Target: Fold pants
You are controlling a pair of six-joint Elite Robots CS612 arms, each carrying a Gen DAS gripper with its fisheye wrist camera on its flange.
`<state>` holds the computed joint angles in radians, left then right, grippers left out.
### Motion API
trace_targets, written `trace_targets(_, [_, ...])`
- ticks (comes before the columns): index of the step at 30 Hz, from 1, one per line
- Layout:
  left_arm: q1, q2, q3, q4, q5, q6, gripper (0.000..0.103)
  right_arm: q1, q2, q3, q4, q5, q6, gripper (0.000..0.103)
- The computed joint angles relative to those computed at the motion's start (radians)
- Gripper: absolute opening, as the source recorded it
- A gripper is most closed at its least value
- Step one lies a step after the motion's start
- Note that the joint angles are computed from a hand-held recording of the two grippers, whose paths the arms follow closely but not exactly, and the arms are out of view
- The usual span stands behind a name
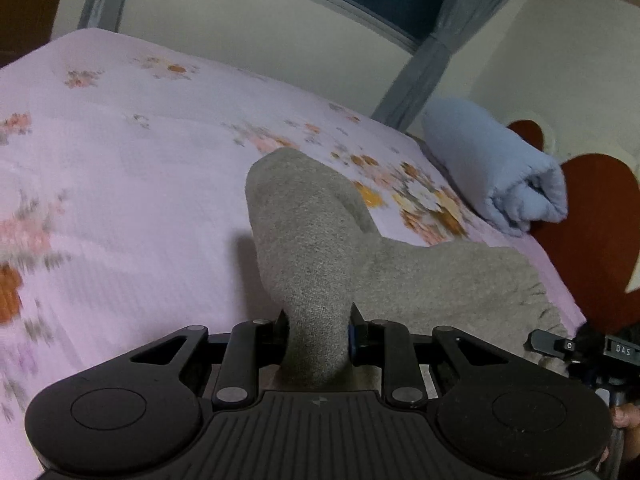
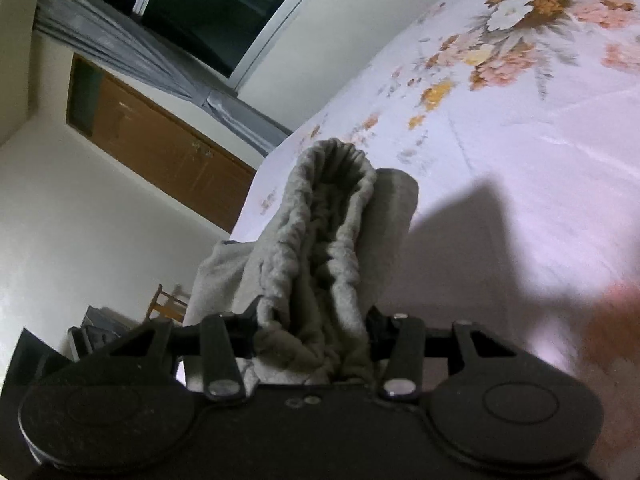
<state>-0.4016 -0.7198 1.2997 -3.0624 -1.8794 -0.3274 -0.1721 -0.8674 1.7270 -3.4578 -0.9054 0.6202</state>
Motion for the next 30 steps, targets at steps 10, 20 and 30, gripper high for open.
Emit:
trace_targets(10, [0.024,0.043,-0.051,0.062,0.034,-0.003,0.025,0.018,0.077,-0.124,0.075,0.064,0.006,0.039])
trace_targets(20, [0.034,0.098,-0.092,0.11,0.038,-0.018,0.025,0.028,0.125,-0.156,0.096,0.049,0.063,0.039])
trace_targets(30, [0.029,0.143,-0.09,0.047,0.085,-0.044,0.068,0.015,0.168,-0.144,0.084,0.042,0.131,0.04])
